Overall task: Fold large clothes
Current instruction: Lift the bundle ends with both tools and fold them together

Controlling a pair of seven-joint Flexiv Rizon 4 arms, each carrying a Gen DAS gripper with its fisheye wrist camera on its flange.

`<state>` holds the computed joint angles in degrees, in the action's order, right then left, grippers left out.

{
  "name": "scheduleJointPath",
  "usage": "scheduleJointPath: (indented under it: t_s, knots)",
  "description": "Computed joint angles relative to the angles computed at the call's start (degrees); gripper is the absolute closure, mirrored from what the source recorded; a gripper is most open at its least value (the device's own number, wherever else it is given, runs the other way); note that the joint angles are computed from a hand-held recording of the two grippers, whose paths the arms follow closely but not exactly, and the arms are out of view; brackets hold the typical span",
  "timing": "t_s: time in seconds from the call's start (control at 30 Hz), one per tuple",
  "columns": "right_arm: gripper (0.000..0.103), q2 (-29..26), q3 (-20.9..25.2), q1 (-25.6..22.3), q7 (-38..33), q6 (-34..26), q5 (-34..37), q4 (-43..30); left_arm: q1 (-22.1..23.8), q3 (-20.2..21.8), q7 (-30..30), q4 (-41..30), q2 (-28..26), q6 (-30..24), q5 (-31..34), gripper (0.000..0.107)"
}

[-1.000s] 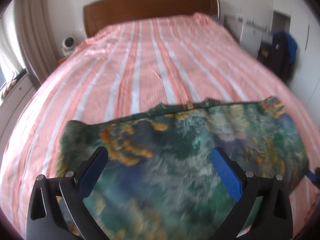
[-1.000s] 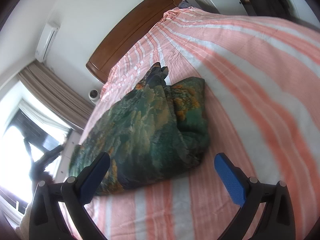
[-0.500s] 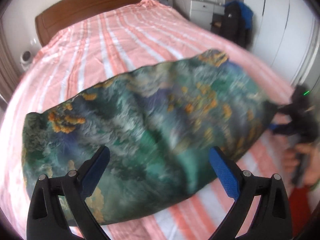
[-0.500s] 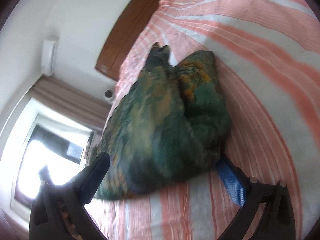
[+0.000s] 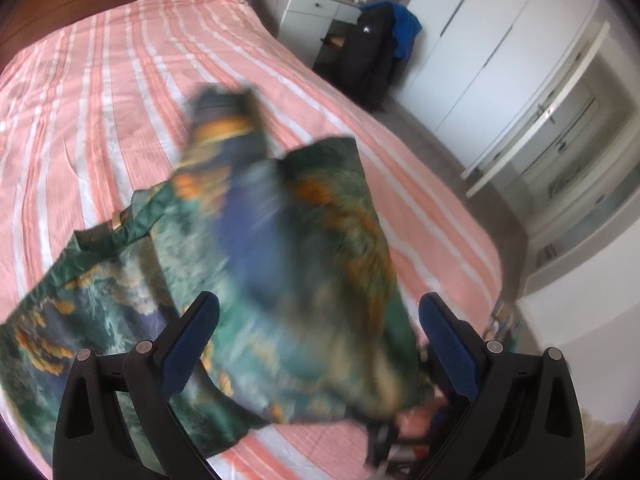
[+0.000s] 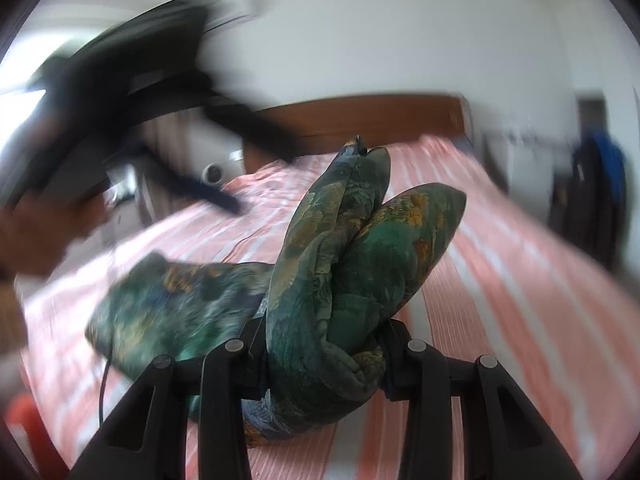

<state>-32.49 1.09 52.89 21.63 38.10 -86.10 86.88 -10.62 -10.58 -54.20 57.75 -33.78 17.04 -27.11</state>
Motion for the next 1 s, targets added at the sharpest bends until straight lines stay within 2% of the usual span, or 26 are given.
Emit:
scheduleJointPath:
  t_s: [0.1, 0.23, 0.27, 0.3, 0.37, 0.4, 0.47, 0.53, 0.6, 0.73, 0.87, 1.0]
  knots:
    - [0.064, -5.0, -1.1, 3.7, -14.0, -3.4, 1.5, -7.3, -2.2, 2.3, -1.3, -0.5, 0.4, 0.0, 5.7, 0.005]
    - [0.065, -10.0, -3.8, 7.3, -24.5, -5.4, 4.0, -13.8, -5.8, 5.8, -1.6, 6.2, 4.7, 7.4, 16.3, 0.008]
    - [0.065, -10.9, -4.4, 7.8, -26.5, -5.2, 4.4, -15.0, -6.7, 6.6, -2.5, 7.7, 5.4, 9.7, 19.0, 0.024]
    - [0.065, -11.1, -5.0, 8.4, -27.2, -5.2, 4.6, -15.1, -7.5, 7.6, -4.0, 9.5, 6.3, 12.3, 22.0, 0.053]
    - [0.065, -11.6, -5.6, 8.9, -28.0, -4.5, 5.5, -15.7, -6.1, 6.6, -4.3, 11.1, 6.8, 13.5, 20.7, 0.073]
    - [0.065, -11.5, -5.5, 9.0, -27.6, -4.3, 6.5, -15.7, -5.1, 5.9, -4.0, 11.5, 7.0, 13.3, 19.3, 0.077]
    - [0.052, -10.4, -5.7, 9.0, -25.2, -3.2, 6.8, -14.4, -3.4, 5.4, -3.1, 12.0, 7.7, 13.6, 17.5, 0.080]
    - [0.033, -7.7, -5.1, 7.9, -19.9, 2.3, 4.6, -11.1, -1.7, 5.5, -2.2, 11.8, 7.8, 13.9, 16.5, 0.080]
    - [0.029, -4.3, -4.3, 6.6, -12.0, 7.3, 1.2, -7.1, 1.3, 5.4, -1.5, 11.1, 7.5, 12.7, 13.4, 0.080]
    - [0.021, 0.2, -1.5, 5.4, -2.0, 5.8, -2.6, -0.7, 7.2, 5.9, -1.0, 10.1, 6.5, 12.7, 7.6, 0.080]
    - [0.020, 0.3, 1.8, 3.7, -0.7, 4.0, 1.3, 2.1, 13.2, 6.7, -4.0, 9.7, 4.2, 11.2, 2.3, 0.079]
    - [0.020, -0.7, 3.3, 2.6, 0.1, 6.4, 6.3, 3.2, 17.3, 8.0, -7.9, 14.0, 2.3, 12.7, -0.1, 0.078]
